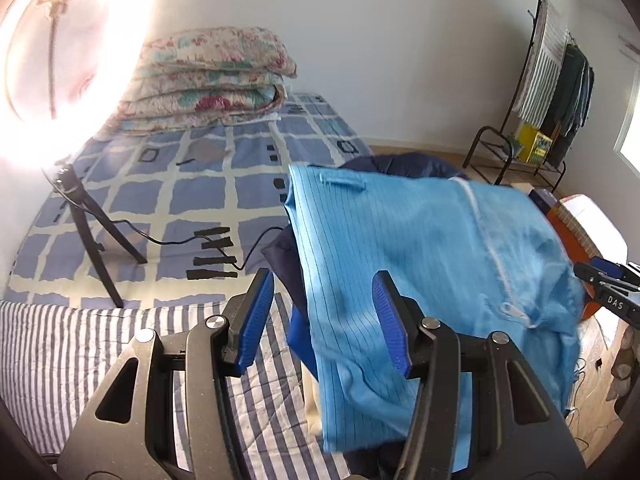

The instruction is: Fold large clothes

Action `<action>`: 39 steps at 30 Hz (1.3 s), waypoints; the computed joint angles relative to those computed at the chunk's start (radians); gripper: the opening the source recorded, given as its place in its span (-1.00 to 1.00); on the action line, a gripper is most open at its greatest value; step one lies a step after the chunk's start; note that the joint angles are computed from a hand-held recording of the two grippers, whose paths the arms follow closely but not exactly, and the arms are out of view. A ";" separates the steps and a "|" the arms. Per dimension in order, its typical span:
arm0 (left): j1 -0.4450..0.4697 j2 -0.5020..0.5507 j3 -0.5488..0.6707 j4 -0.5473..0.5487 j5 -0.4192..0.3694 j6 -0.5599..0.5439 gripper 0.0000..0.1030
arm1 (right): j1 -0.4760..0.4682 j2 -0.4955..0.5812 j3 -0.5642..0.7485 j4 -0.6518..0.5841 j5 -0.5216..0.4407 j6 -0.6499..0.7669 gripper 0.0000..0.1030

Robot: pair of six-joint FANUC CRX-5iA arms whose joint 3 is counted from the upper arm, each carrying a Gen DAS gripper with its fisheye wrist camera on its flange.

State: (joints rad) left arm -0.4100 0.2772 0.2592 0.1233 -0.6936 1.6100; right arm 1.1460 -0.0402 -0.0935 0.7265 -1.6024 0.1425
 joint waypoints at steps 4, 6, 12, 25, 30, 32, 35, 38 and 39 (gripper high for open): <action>0.013 -0.084 -0.080 0.047 0.007 -0.042 0.02 | 0.073 -0.011 0.022 0.007 -0.074 -0.028 -0.11; 0.015 -0.127 -0.114 0.054 0.003 -0.051 0.02 | 0.109 -0.011 0.037 0.007 -0.111 -0.039 -0.11; 0.008 -0.322 -0.237 0.073 -0.039 -0.094 0.02 | 0.285 -0.009 0.113 0.033 -0.255 -0.110 -0.10; -0.012 -0.777 -0.393 0.046 -0.221 -0.118 0.02 | 0.641 0.139 0.444 0.163 -0.556 -0.220 0.05; -0.008 -0.959 -0.466 0.045 -0.305 -0.139 0.05 | 0.753 0.264 0.600 0.227 -0.646 -0.218 0.23; -0.006 -1.015 -0.493 0.047 -0.329 -0.139 0.16 | 0.779 0.310 0.651 0.242 -0.671 -0.211 0.24; 0.023 -1.106 -0.542 0.090 -0.383 -0.170 0.18 | 0.824 0.374 0.719 0.264 -0.685 -0.216 0.40; 0.013 -1.169 -0.564 0.074 -0.426 -0.160 0.26 | 0.854 0.415 0.751 0.273 -0.692 -0.226 0.41; -0.009 -1.186 -0.568 0.050 -0.435 -0.143 0.28 | 0.863 0.433 0.767 0.274 -0.698 -0.233 0.42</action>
State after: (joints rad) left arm -0.4193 -0.9084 -0.3088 0.1735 -1.1288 1.4666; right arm 2.0093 0.3923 0.6731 1.0007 -2.3002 -0.0908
